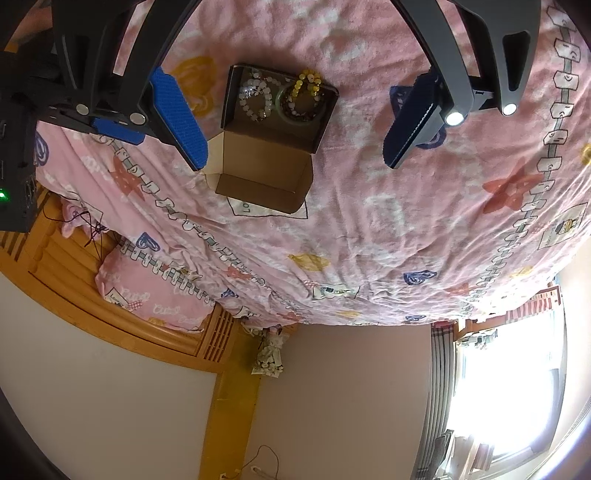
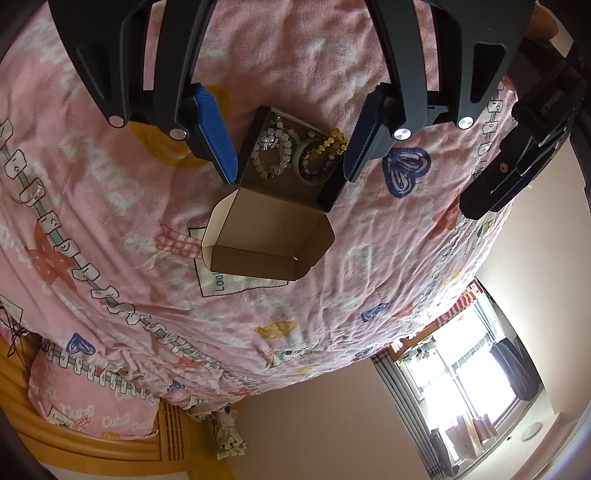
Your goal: Organize jewelry
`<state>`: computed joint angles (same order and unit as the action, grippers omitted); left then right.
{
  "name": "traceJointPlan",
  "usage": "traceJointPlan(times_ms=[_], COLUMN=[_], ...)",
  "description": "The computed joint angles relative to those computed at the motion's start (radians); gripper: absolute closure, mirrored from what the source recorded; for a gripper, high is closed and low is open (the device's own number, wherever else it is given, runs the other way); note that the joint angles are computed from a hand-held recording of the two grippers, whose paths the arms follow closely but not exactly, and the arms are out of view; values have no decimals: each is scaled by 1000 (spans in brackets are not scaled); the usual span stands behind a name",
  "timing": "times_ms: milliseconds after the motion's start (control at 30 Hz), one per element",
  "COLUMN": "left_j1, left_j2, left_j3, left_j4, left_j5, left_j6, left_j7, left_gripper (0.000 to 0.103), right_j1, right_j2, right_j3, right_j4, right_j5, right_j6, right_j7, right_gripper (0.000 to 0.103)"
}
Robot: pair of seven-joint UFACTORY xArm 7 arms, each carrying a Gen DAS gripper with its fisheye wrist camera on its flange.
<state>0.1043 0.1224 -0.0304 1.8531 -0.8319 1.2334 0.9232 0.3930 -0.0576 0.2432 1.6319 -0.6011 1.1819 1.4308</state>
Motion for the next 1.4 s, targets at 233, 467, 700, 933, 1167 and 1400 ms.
traceJointPlan(times_ms=[233, 467, 700, 933, 1167, 1400], left_j1=[-17, -28, -44, -56, -53, -52], left_j2=[-50, -35, -70, -83, -78, -77], left_j3=[7, 16, 17, 24, 30, 29], left_j4=[-72, -58, -112, -134, -124, -121], left_j5=[36, 59, 99, 106, 90, 88], left_j6=[-66, -46, -76, -88, -82, -83], left_j7=[20, 20, 45, 46, 41, 43], left_gripper=[6, 6, 6, 6, 6, 6], right_j1=[5, -13, -15, -5, -4, -5], right_j2=[-25, -75, -78, -70, -73, -74], right_j3=[16, 47, 66, 65, 63, 66], right_j4=[-18, -61, -52, -38, -41, -42], right_j5=[-20, -24, -27, -39, -37, -40], right_j6=[25, 77, 107, 111, 111, 116], right_j7=[32, 57, 42, 27, 30, 30], right_gripper=[40, 32, 25, 24, 24, 23])
